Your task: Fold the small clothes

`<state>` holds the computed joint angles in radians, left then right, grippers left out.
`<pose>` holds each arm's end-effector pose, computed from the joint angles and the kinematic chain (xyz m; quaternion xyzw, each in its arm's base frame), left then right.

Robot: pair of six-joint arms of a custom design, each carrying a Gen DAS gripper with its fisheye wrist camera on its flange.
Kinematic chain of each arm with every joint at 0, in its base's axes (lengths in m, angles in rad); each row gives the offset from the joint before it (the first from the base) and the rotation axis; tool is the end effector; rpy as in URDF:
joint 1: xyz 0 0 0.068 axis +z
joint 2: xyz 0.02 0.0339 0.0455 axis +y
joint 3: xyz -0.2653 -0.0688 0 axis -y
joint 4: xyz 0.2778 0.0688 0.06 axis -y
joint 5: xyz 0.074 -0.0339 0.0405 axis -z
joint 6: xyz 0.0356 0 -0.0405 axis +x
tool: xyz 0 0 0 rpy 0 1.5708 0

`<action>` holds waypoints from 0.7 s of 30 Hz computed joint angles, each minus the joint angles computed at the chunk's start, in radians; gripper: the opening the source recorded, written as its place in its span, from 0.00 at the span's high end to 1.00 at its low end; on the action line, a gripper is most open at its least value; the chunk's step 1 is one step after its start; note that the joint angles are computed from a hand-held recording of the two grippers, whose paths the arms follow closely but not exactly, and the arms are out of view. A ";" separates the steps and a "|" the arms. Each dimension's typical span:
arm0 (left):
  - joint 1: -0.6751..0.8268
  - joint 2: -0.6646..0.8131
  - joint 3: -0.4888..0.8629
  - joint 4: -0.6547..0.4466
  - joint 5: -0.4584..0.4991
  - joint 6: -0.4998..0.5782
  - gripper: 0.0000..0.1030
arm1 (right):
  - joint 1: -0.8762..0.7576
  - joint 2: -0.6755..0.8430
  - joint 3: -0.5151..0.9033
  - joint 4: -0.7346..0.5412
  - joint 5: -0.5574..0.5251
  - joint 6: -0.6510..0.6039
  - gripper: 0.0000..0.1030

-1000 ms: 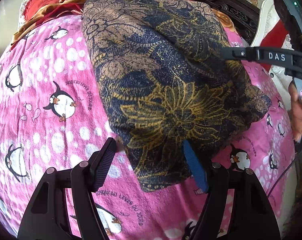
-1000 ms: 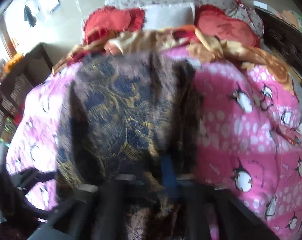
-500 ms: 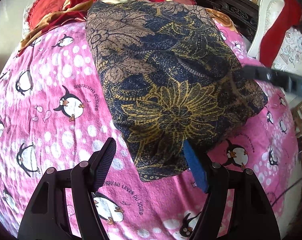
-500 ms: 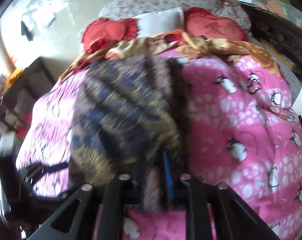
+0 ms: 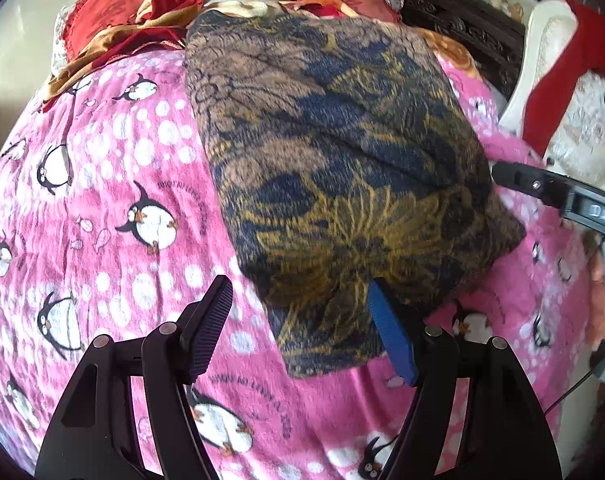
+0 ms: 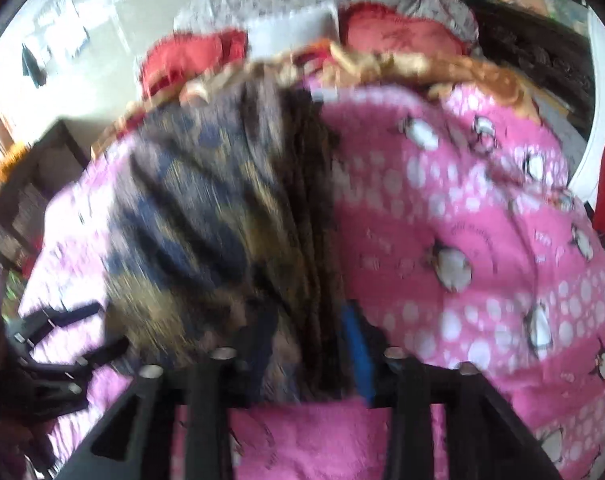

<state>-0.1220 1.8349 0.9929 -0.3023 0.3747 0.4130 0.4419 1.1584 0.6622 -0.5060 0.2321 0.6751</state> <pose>0.3591 -0.0571 0.1048 0.2918 0.9157 -0.1500 0.2321 0.2250 0.0974 0.1855 0.1432 0.9432 0.0534 0.2952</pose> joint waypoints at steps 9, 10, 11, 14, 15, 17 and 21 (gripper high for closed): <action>0.056 0.207 0.295 -0.120 0.182 -0.112 0.31 | -0.134 0.197 0.067 0.258 -0.057 -0.149 0.20; 0.058 0.232 0.326 -0.132 0.201 -0.122 0.31 | -0.159 0.228 0.077 0.277 -0.085 -0.170 0.20; 0.058 0.259 0.358 -0.145 0.223 -0.134 0.30 | -0.179 0.255 0.086 0.295 -0.106 -0.184 0.20; 0.054 0.331 0.433 -0.176 0.275 -0.156 0.25 | -0.226 0.296 0.075 0.378 -0.215 -0.206 0.20; 0.047 0.349 0.449 -0.182 0.286 -0.161 0.25 | -0.232 0.307 0.075 0.393 -0.233 -0.205 0.20; 0.037 0.389 0.488 -0.205 0.308 -0.167 0.25 | -0.247 0.336 0.076 0.425 -0.273 -0.200 0.19; 0.035 0.407 0.504 -0.216 0.371 -0.183 0.35 | -0.246 0.332 0.069 0.457 -0.308 -0.195 0.53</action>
